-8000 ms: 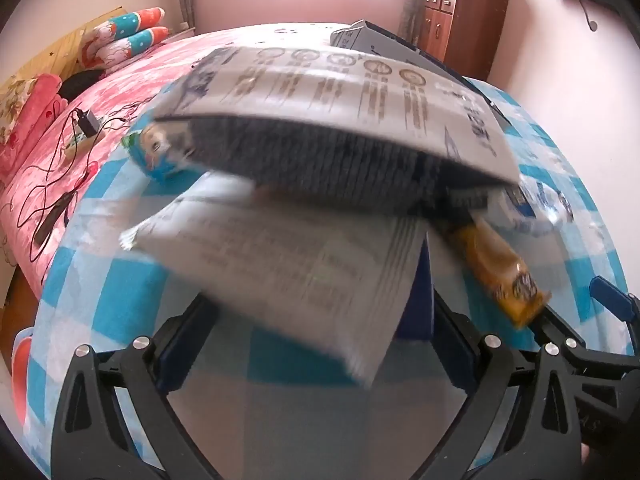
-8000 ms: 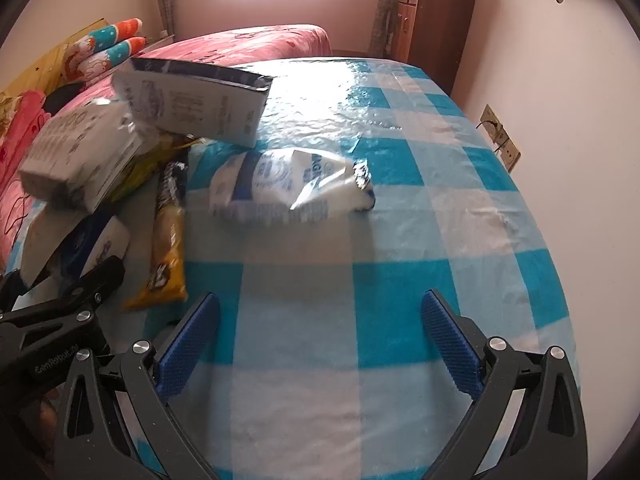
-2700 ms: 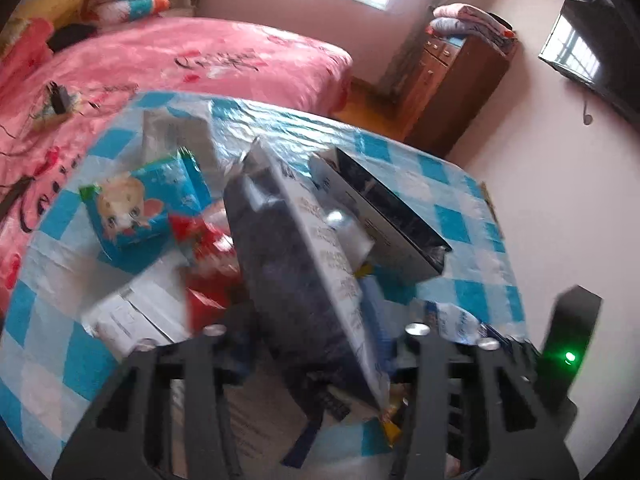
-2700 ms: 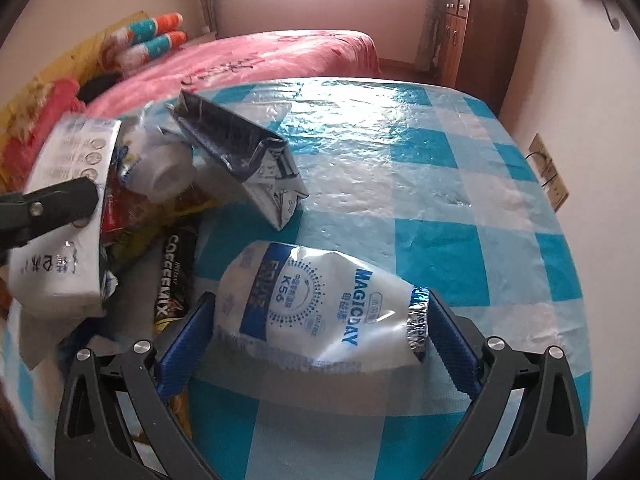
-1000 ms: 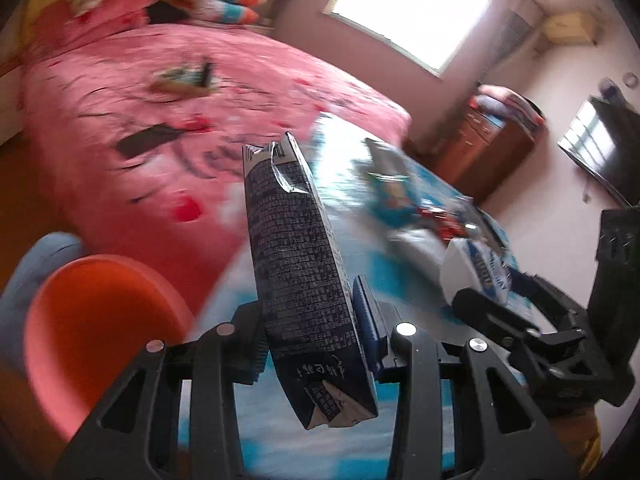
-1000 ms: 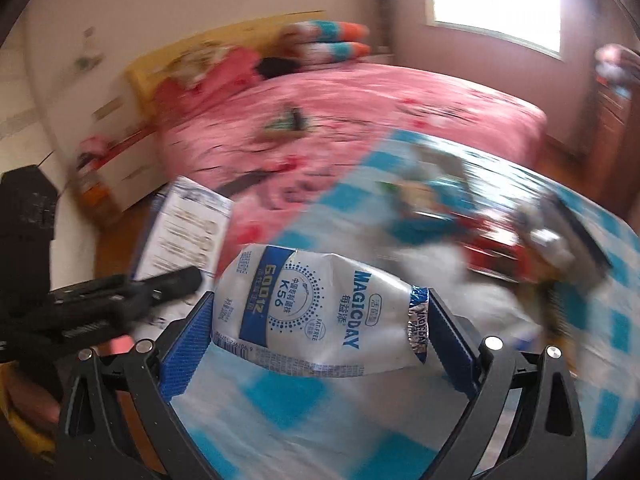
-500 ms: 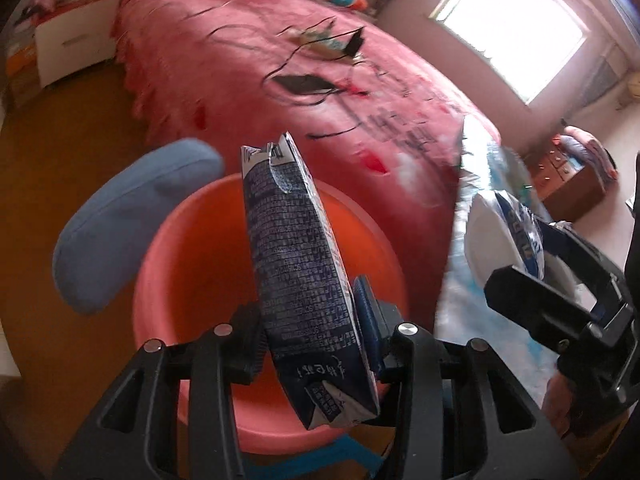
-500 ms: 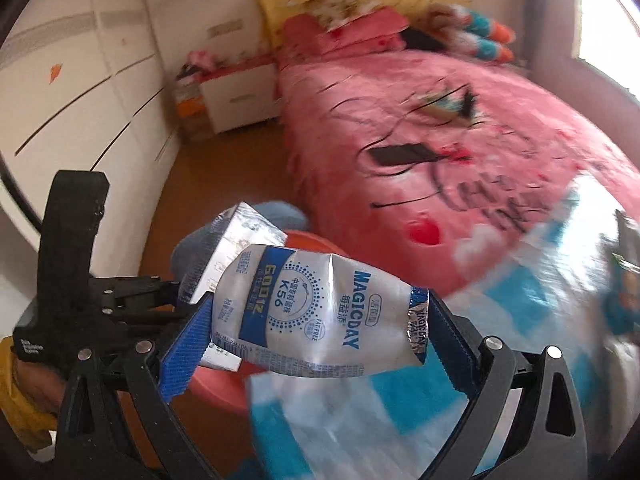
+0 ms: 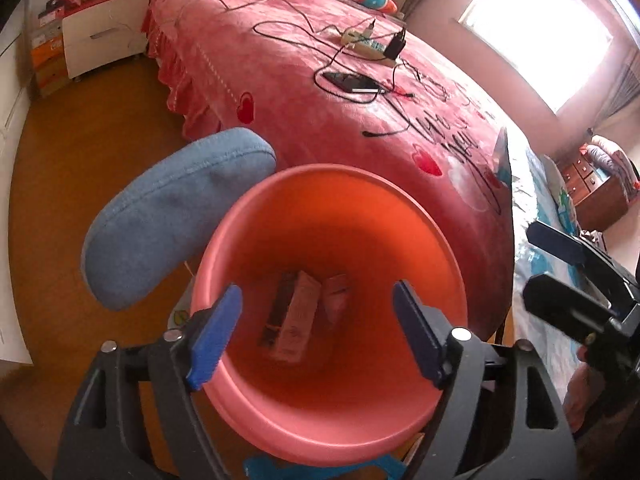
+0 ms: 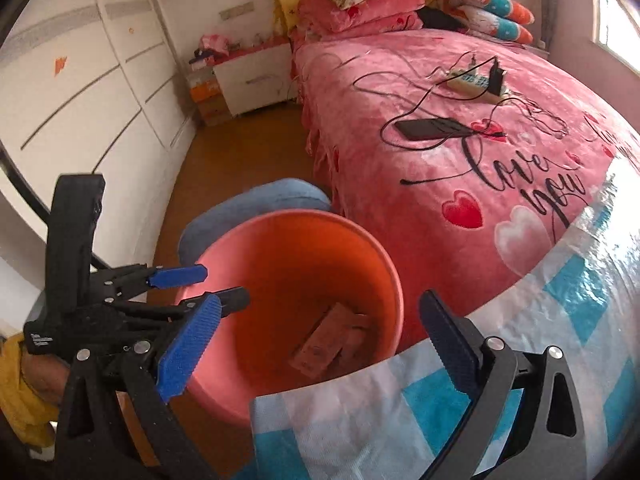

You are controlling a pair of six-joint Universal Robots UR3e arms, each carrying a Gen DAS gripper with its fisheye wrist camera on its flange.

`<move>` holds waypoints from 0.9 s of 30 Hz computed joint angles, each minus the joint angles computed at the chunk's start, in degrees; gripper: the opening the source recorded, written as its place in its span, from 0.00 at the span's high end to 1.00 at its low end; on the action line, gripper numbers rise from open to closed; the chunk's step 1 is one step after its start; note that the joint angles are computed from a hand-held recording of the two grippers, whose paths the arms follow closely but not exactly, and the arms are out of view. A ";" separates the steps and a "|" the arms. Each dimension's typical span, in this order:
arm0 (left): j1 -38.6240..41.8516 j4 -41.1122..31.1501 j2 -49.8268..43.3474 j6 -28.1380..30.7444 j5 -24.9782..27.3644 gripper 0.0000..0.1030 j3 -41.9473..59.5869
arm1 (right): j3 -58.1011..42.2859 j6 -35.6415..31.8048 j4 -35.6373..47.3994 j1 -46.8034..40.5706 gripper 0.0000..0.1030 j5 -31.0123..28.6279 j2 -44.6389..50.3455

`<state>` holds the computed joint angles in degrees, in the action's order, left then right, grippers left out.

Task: Collect trash
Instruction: 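Carry both bags to the orange bucket and open both tools to drop them, then return both tools to the table above the remaining wrappers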

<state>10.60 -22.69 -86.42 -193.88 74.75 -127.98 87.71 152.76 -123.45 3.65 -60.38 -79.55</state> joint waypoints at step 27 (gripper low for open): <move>-21.57 6.16 -9.04 -8.74 9.58 0.04 18.18 | 22.99 -1.75 -4.66 -25.07 0.05 3.80 -24.48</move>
